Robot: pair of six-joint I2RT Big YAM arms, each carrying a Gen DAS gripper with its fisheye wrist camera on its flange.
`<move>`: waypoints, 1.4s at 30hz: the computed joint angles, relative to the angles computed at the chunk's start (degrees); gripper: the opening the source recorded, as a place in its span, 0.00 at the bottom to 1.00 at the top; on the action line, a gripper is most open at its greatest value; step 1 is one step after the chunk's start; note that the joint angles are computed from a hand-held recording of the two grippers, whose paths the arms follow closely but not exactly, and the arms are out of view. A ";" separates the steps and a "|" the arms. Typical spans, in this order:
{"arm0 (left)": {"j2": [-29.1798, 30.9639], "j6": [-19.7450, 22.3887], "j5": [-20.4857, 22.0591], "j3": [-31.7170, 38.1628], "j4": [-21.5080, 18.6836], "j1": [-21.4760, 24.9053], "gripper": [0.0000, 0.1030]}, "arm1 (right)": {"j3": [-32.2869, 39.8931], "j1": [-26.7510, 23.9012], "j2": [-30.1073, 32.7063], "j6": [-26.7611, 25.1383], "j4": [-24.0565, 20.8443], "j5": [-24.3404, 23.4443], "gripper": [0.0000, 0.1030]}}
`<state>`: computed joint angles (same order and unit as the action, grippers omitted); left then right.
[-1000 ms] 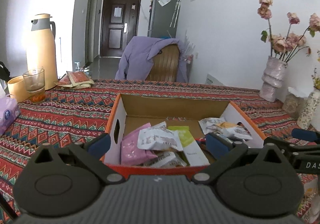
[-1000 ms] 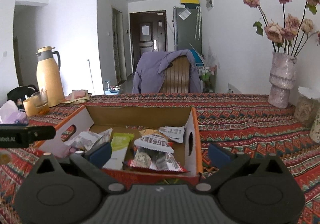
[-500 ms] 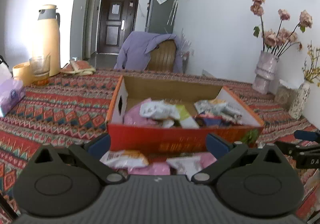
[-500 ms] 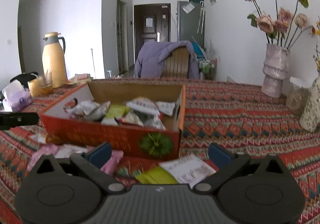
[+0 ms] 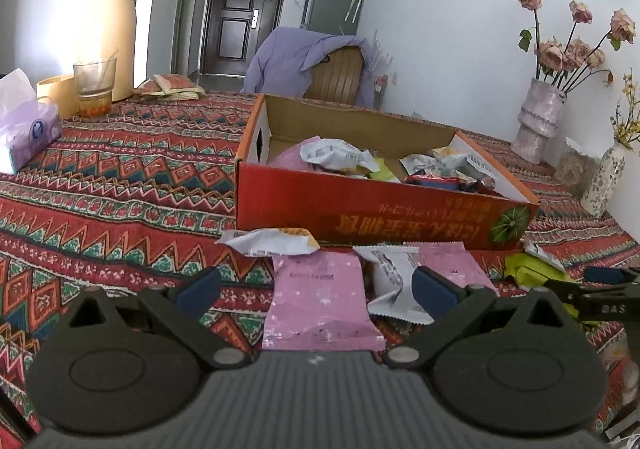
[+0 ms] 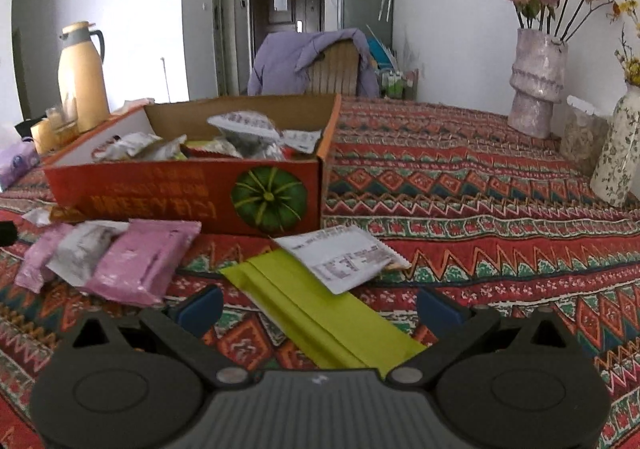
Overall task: Organize snacks
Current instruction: 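Grasp a green bar packet with the right tool, then grasp a pink packet with the left tool while the right tool holds the green bar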
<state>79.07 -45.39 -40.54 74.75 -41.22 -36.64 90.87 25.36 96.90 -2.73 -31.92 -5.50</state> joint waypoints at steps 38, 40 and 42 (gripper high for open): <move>1.70 -3.20 0.94 2.10 -5.75 0.71 1.00 | -6.64 5.28 -4.08 0.91 10.85 1.08 0.33; 2.76 -3.40 1.05 3.33 -7.17 1.26 1.00 | -6.76 5.29 -4.40 1.02 11.57 0.82 0.33; 4.02 -3.96 1.26 4.82 -8.91 1.91 1.00 | -6.73 5.41 -4.42 0.91 12.02 0.57 0.33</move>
<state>83.09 -49.35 -39.28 79.57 -50.13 -34.73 84.14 30.77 92.48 -1.83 -19.90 -4.93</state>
